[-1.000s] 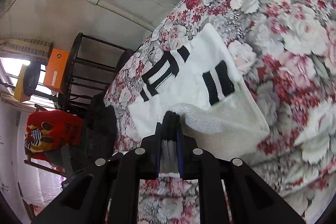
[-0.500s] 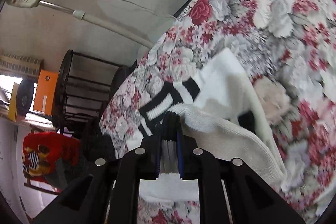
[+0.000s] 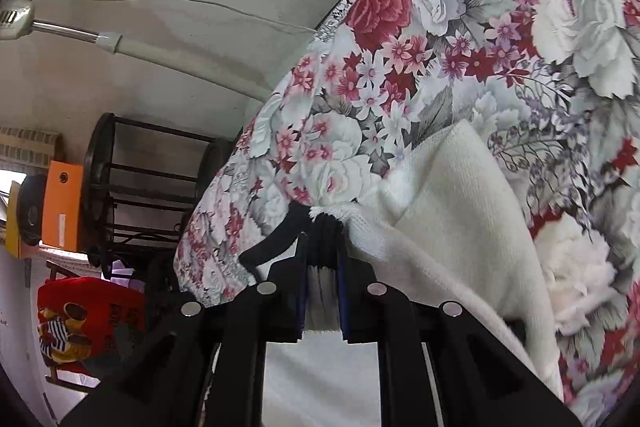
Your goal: Fold small clothes
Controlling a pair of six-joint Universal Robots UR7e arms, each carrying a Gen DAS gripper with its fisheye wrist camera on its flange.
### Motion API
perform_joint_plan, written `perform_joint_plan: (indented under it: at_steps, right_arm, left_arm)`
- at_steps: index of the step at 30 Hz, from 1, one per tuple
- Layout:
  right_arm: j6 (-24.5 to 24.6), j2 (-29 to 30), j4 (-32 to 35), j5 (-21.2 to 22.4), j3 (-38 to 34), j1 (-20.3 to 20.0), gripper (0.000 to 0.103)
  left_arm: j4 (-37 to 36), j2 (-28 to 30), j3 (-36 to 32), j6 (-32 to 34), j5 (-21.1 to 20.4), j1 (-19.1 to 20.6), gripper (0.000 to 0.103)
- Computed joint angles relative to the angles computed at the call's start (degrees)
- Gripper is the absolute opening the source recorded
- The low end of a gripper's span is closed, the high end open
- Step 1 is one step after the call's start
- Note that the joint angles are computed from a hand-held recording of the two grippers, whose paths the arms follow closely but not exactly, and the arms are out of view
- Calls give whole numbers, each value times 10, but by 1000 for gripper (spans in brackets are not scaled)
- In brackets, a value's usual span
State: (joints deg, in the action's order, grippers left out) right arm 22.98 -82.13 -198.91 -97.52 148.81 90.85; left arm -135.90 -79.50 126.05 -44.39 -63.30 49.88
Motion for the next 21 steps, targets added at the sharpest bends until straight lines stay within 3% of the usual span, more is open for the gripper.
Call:
perform_joint_plan:
  at_steps: [2, 3, 4, 5, 7, 8, 9, 10, 12, 15, 18, 21]
  right_arm:
    - [-10, 12, -4, -2, -6, -6, 20]
    - [-11, 15, -9, -8, -6, -8, 42]
    - [-10, 19, -17, -13, -6, -11, 52]
    - [-7, 18, -33, -10, -1, -17, 56]
    - [-5, 3, -44, 12, 7, -26, 57]
    - [-6, -4, -46, 15, 8, -24, 57]
    - [-10, -10, -49, 14, 10, -19, 57]
    - [-14, -15, -51, 8, 10, -11, 57]
    - [-28, -18, -53, -18, 8, 15, 57]
    - [-54, 2, -45, -43, -2, 45, 57]
    - [-84, 38, -31, -39, -14, 55, 55]
    - [-109, 59, 0, -32, -22, 41, 55]
  left_arm:
    - [-5, 7, -3, 2, 0, 4, 15]
    - [-8, 7, -2, 1, -1, 4, 18]
    - [-12, 6, -2, 2, -3, 5, 24]
    - [-18, 2, 0, 6, -10, 5, 27]
    - [-31, -7, 4, 10, -20, 4, 43]
    - [-33, -15, 9, 5, -5, -6, 50]
    - [-24, -22, 11, -3, 20, -19, 66]
    - [-11, -30, 14, -11, 53, -37, 72]
    - [3, -44, 19, -8, 83, -62, 72]
    - [-10, -42, 21, 16, 61, -71, 72]
    - [7, -2, 6, 36, 44, -68, 74]
    - [86, 63, -15, 7, 89, -56, 74]
